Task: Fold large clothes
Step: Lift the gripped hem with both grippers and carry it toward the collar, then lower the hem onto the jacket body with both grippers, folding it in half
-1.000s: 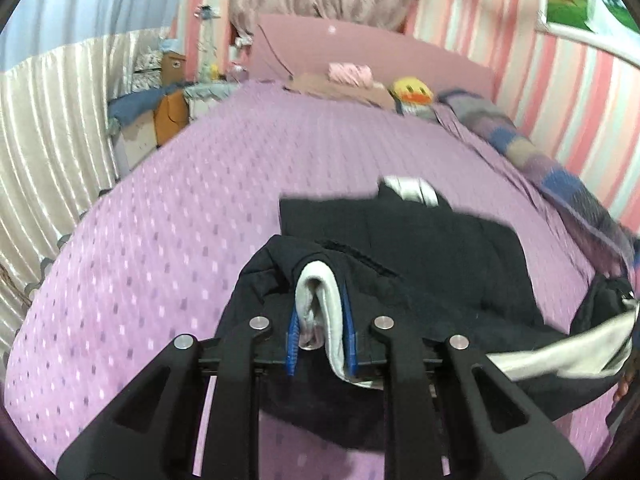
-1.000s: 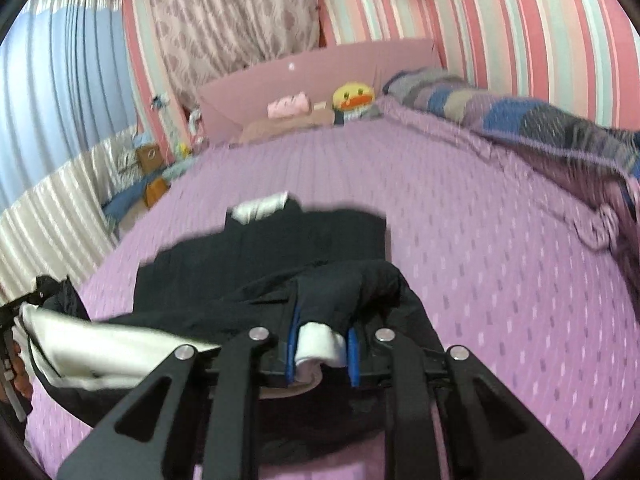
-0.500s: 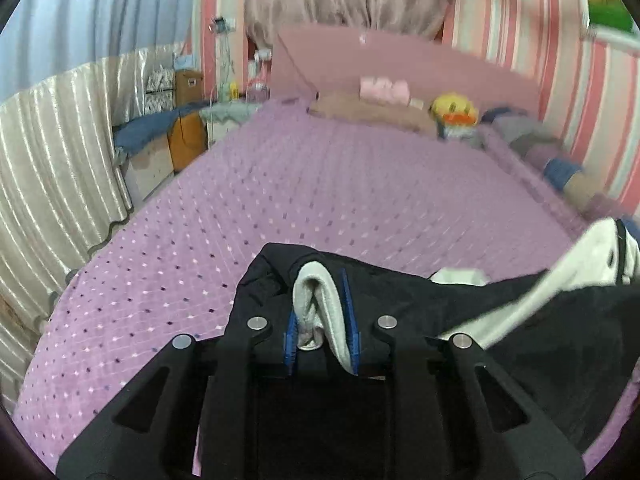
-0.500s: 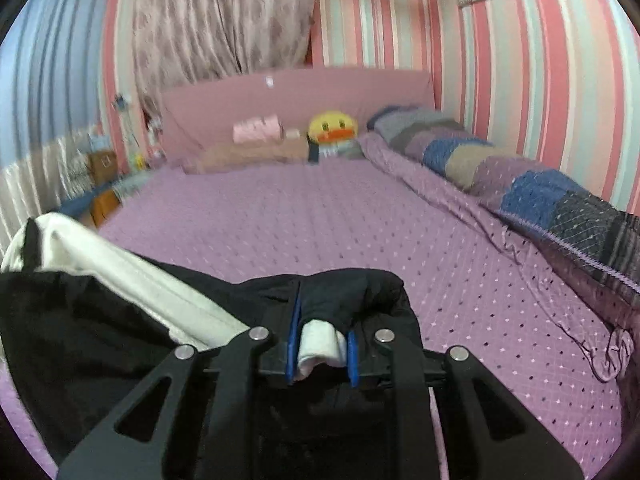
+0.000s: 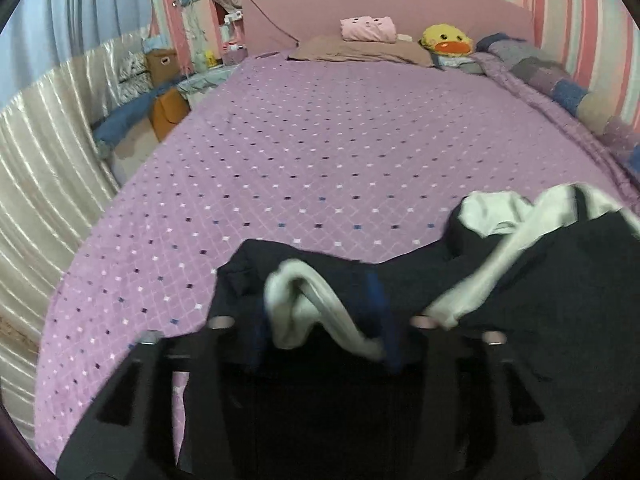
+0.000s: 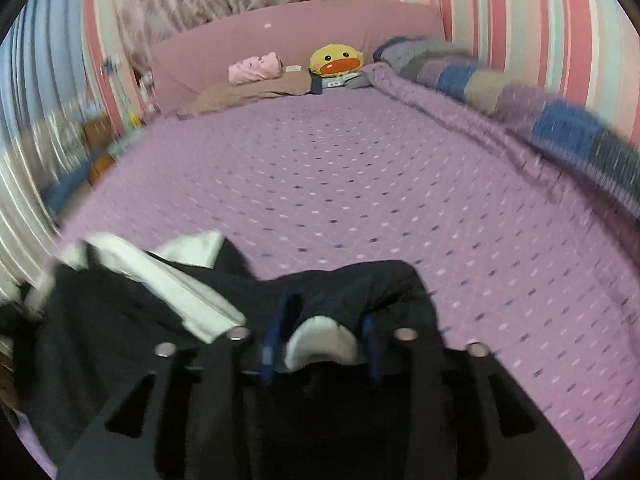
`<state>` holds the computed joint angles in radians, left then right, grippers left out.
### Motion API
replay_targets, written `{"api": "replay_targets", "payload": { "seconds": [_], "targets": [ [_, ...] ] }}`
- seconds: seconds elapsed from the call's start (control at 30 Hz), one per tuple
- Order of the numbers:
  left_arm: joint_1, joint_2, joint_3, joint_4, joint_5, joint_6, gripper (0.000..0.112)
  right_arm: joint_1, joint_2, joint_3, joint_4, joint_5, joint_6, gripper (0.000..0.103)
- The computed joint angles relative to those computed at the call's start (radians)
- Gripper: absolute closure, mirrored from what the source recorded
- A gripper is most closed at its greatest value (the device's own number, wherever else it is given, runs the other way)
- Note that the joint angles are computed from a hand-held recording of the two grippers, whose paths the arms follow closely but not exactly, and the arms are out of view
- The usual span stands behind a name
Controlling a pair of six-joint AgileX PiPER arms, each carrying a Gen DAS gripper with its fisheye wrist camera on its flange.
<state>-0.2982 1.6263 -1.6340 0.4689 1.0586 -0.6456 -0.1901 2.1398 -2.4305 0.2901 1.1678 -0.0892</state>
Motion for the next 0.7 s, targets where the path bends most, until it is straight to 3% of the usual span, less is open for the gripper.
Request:
{"api": "replay_targets", "payload": {
  "seconds": [0.03, 0.07, 0.1, 0.13, 0.23, 0.3, 0.53, 0.63, 0.7],
  "targets": [
    [-0.024, -0.018, 0.019, 0.053, 0.004, -0.046, 0.025, -0.017, -0.004, -0.015, 0.050, 0.019, 0.009, 0.050],
    [-0.038, -0.019, 0.000, 0.089, 0.016, -0.065, 0.018, -0.031, -0.027, 0.010, 0.097, 0.012, 0.001, 0.044],
    [-0.057, -0.050, 0.014, 0.112, 0.014, -0.077, 0.013, -0.033, -0.058, 0.054, 0.122, -0.013, -0.007, 0.027],
    [-0.072, -0.069, 0.006, 0.104, 0.033, -0.058, 0.013, -0.031, -0.119, 0.137, 0.133, -0.069, -0.025, 0.015],
    [-0.144, -0.103, -0.016, 0.136, 0.110, -0.053, 0.013, -0.001, -0.250, 0.295, 0.112, -0.191, -0.068, 0.009],
    [-0.196, -0.121, 0.002, 0.158, 0.114, -0.085, 0.012, 0.060, -0.300, 0.349, -0.026, -0.238, -0.002, 0.002],
    [-0.265, -0.073, 0.096, 0.131, 0.023, -0.223, 0.012, 0.232, -0.296, 0.506, -0.294, -0.292, 0.257, 0.002],
    [-0.247, -0.017, 0.089, 0.121, -0.009, -0.224, 0.012, 0.248, -0.297, 0.585, -0.303, -0.404, 0.306, 0.002],
    [-0.229, 0.032, 0.048, 0.107, -0.021, -0.212, 0.012, 0.233, -0.258, 0.549, -0.223, -0.402, 0.314, 0.002]
  ]
}}
